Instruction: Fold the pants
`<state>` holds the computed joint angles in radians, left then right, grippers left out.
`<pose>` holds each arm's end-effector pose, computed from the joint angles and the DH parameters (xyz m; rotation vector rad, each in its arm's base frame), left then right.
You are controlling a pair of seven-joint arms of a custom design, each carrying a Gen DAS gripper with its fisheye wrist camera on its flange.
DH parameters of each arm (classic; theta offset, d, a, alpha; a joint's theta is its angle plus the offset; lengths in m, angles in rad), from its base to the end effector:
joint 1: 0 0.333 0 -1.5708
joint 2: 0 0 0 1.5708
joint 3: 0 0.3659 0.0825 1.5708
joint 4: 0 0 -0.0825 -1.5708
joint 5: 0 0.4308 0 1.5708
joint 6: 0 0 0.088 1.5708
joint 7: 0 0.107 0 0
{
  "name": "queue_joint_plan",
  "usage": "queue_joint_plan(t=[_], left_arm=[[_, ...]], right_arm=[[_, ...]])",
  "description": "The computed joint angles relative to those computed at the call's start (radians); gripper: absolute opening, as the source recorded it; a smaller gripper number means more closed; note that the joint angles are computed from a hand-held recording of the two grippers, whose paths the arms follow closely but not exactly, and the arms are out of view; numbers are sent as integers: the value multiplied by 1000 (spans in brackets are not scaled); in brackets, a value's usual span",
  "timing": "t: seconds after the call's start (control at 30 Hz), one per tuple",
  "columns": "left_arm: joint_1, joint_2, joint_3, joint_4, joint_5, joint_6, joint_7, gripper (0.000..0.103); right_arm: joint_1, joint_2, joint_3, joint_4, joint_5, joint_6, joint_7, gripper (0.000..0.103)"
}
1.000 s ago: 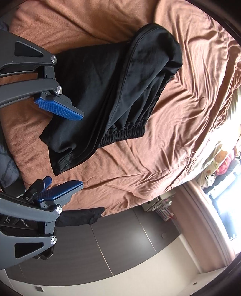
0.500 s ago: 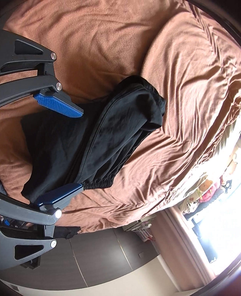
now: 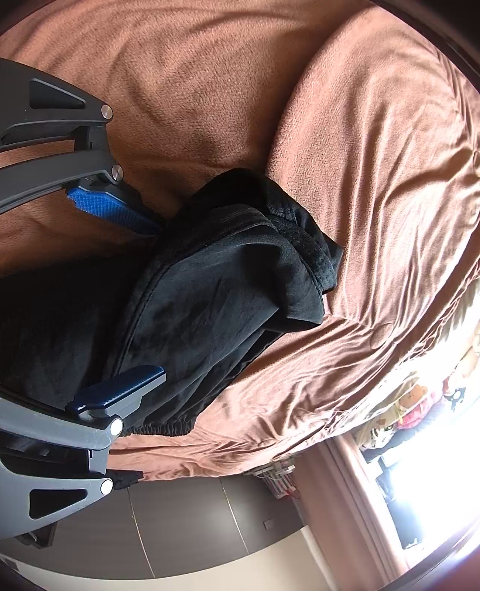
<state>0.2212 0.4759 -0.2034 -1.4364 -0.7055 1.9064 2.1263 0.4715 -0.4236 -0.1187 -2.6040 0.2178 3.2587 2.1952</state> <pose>0.7673 -0.0033 0.4728 1.5916 -2.0944 0.9186 0.4416 0.1337 0.5440 -1.0396 1.7963 -0.2010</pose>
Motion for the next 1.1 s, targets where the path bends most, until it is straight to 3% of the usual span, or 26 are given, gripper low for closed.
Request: queue_joint_plan(t=[0.17, 0.23, 0.3, 0.37, 0.5, 0.57, 0.73, 1.1], left_arm=[[-4, 26, -7, 12, -6, 25, -12, 75], [-1, 23, -12, 6, -22, 50, -3, 75], [-2, 15, -10, -2, -28, 82, -9, 66], [1, 13, -11, 4, -34, 91, -15, 49], [2, -7, -15, 2, -43, 132, 9, 30], [-3, -11, -17, 16, -39, 140, 18, 13], [-18, -28, -28, 36, -41, 151, 44, 8], [-93, -38, -47, 73, -6, 172, 49, 7]], right_arm=[[5, 6, -4, -18, -11, 66, 20, 75], [-26, 8, 21, -21, -19, 65, 33, 73], [-49, 11, 38, -21, -22, 57, 48, 65], [-41, 9, 28, -26, -27, 60, 60, 56], [-38, 1, 25, -36, -41, 68, 74, 28], [-41, -9, 29, -45, -46, 71, 80, 24], [-28, -30, 21, -66, -49, 67, 101, 10], [-27, -94, 32, -119, -68, 57, 101, 5]])
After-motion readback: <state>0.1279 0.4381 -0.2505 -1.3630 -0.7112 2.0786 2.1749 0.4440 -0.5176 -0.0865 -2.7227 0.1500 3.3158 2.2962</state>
